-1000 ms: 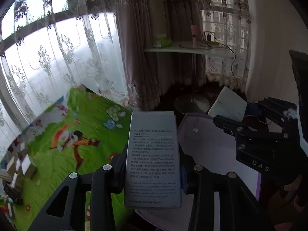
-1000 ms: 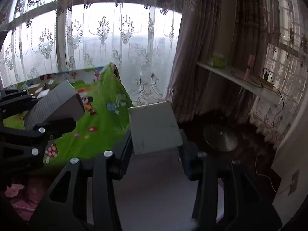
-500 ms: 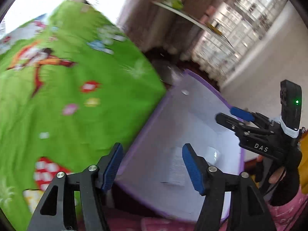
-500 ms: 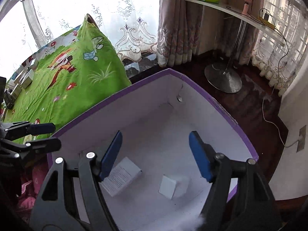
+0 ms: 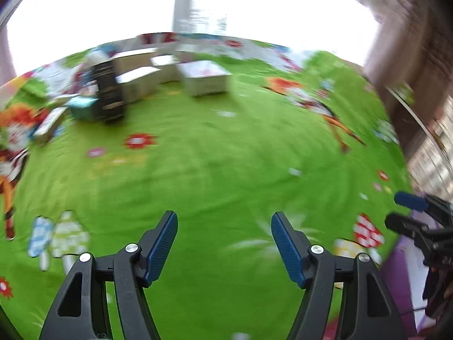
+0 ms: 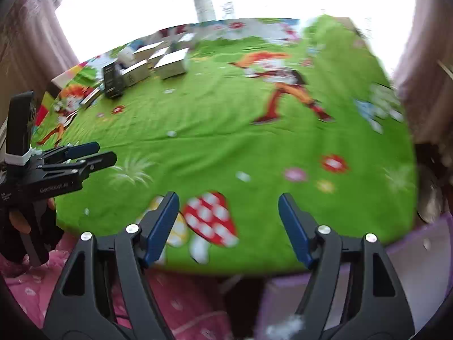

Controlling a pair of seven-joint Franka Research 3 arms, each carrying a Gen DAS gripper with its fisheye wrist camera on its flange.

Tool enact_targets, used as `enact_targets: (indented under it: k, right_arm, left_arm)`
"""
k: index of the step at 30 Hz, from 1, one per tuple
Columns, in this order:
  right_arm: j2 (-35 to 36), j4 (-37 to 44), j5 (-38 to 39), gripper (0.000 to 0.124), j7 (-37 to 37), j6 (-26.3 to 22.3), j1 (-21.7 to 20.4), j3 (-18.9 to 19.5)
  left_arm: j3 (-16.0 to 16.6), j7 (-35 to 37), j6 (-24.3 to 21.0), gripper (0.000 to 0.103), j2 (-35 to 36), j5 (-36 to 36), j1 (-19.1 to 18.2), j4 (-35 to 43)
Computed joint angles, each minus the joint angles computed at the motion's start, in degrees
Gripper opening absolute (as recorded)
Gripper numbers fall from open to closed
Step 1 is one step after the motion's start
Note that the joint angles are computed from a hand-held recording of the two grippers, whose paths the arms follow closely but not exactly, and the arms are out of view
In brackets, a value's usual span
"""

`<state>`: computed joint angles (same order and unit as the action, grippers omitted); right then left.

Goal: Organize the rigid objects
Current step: 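Open both tools to drop the white boxes into the storage box, then grasp the black DORMI box with the left tool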

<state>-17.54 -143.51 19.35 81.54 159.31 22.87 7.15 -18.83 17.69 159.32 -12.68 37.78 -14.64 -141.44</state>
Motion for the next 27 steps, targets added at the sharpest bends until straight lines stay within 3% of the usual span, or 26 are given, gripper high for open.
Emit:
enact_targets:
  k: [4,9,14,19,20,22,23,27]
  right_arm:
    - [10.64,9.06,-1.73,0.076,-0.44,0.18,1.25,1.53]
    - [23.19,22.37,-11.02,0.076,5.92,-0.52,1.99,1.56]
    - [32.41,33.87,-16.89,0.076,11.47,-2.30,4.85,-1.04]
    - [41.30,46.14,-15.63,0.076,12.53,-4.98,5.52,-1.70]
    - [43.01,48.62,-15.53,0.076,12.66,-5.74,5.81,-1.89]
    - [47.08,54.76,-15.25,0.076,12.93,-8.17,6.42,-2.13]
    - [49.18,58.01,-15.10,0.077,12.88,-9.55,6.71,-2.16]
    - [56.39,69.20,-15.41,0.081,11.86,-13.48,8.14,-2.63]
  left_arm:
    - [0.17,-5.86,-3.24,0.070,-1.44,4.36,4.45,-1.04]
    - [0.90,-11.75,-8.42,0.070,3.05,13.42,7.91,4.41]
    - [3.39,-18.12,-16.00,0.070,11.90,21.51,6.74,14.76]
    - [7.01,-15.84,-23.48,0.070,19.19,22.98,3.71,23.84]
    - [7.64,-14.75,-23.80,0.069,19.92,22.45,3.41,24.60]
    - [8.82,-14.36,-20.62,0.045,19.02,22.29,3.49,23.08]
    - [9.17,-13.66,-17.86,0.040,17.80,21.54,3.86,21.41]
    - [8.63,-7.83,-12.28,0.040,10.92,16.32,4.39,13.55]
